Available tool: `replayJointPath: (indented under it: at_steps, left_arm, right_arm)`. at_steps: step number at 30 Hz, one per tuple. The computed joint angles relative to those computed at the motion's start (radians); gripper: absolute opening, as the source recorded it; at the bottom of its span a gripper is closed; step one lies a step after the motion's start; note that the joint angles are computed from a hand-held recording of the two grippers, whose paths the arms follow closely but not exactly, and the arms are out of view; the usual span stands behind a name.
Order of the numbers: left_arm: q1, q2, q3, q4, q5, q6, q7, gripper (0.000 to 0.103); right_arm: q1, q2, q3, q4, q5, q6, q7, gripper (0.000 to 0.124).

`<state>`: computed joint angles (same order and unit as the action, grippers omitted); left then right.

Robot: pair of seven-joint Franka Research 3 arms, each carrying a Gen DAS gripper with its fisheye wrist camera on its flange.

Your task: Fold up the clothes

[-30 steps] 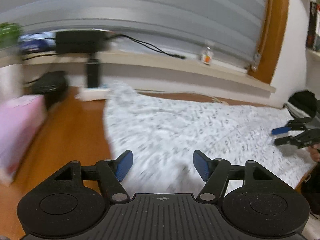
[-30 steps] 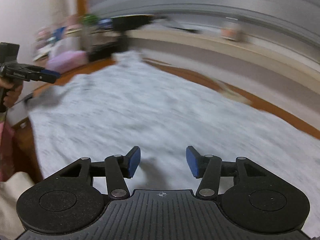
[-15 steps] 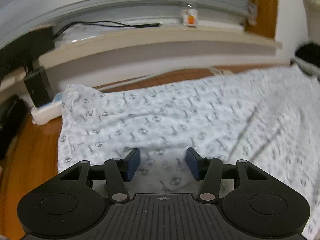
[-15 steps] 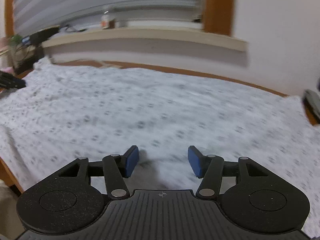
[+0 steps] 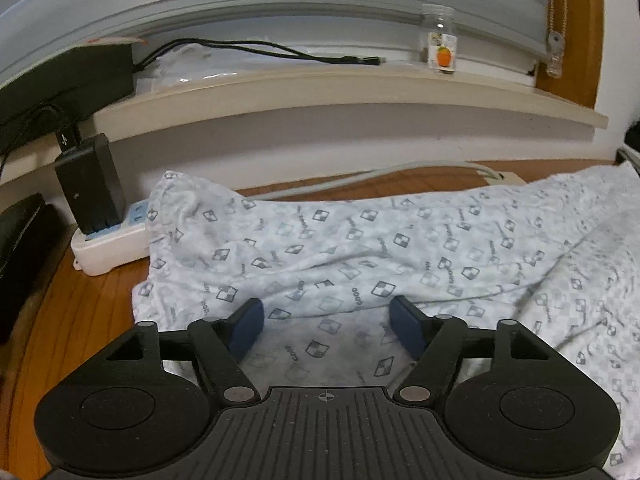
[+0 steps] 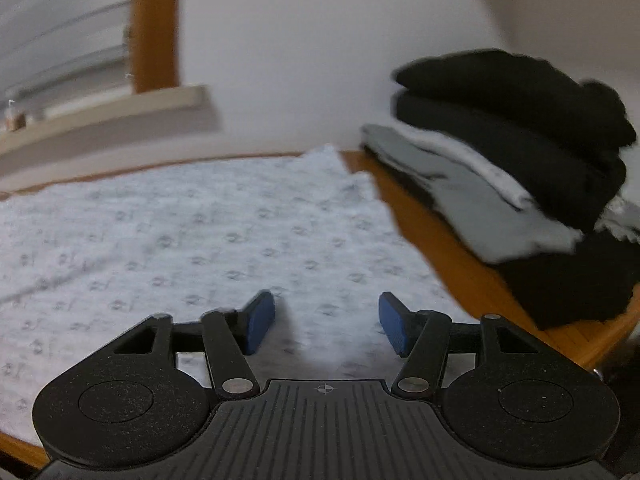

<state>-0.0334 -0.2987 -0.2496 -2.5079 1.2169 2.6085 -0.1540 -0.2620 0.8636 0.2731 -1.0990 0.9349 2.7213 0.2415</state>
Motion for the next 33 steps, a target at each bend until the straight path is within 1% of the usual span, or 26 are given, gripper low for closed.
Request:
replayJointPath:
  at_steps: [3,6,8,11,12,13,14,16,20,24,29,33]
  left_arm:
    - [-0.005,-0.006,-0.002,-0.004,-0.014,-0.008,0.005,0.076]
    - [-0.021,-0.042,0.002,-0.023,-0.091,-0.010,0.030,0.077]
    - [-0.025,-0.093,-0.016,-0.050,-0.104,-0.022,0.023,0.081]
    - [-0.044,-0.190,-0.034,-0.103,-0.154,-0.043,0.053,0.083]
    - [-0.051,-0.224,-0.037,-0.119,-0.179,-0.054,0.073,0.085]
    - [-0.059,-0.257,-0.041,-0.135,-0.204,-0.066,0.093,0.094]
    - [-0.065,-0.291,-0.047,-0.152,-0.227,-0.078,0.112,0.100]
    - [-0.073,-0.362,-0.058,-0.191,-0.263,-0.099,0.139,0.101]
    - [-0.100,-0.490,-0.079,-0.263,-0.350,-0.141,0.179,0.103]
    - [-0.123,-0.576,-0.093,-0.324,-0.417,-0.156,0.203,0.103]
    - [-0.131,-0.644,-0.111,-0.376,-0.466,-0.161,0.210,0.103]
    - [-0.133,-0.683,-0.123,-0.405,-0.482,-0.136,0.202,0.103]
  right_arm:
    - [-0.010,0.016,0.009,0.019,0.007,-0.001,-0.019,0.059]
    - [0.009,-0.016,-0.008,-0.024,-0.007,0.040,-0.007,0.058]
    - [-0.001,-0.054,0.024,-0.071,0.010,0.040,-0.058,0.058]
    - [-0.018,-0.137,0.078,-0.175,0.080,-0.001,-0.177,0.059]
    - [-0.020,-0.170,0.095,-0.215,0.108,-0.020,-0.227,0.059]
    - [-0.019,-0.200,0.109,-0.251,0.134,-0.041,-0.271,0.059]
    - [-0.014,-0.230,0.120,-0.287,0.153,-0.069,-0.308,0.059]
    - [0.003,-0.285,0.137,-0.354,0.180,-0.132,-0.367,0.060]
    - [0.066,-0.386,0.165,-0.488,0.208,-0.252,-0.455,0.060]
    - [0.155,-0.447,0.164,-0.563,0.174,-0.352,-0.487,0.060]
    - [0.280,-0.514,0.157,-0.644,0.126,-0.419,-0.515,0.060]
    - [0.378,-0.540,0.143,-0.669,0.077,-0.465,-0.504,0.060]
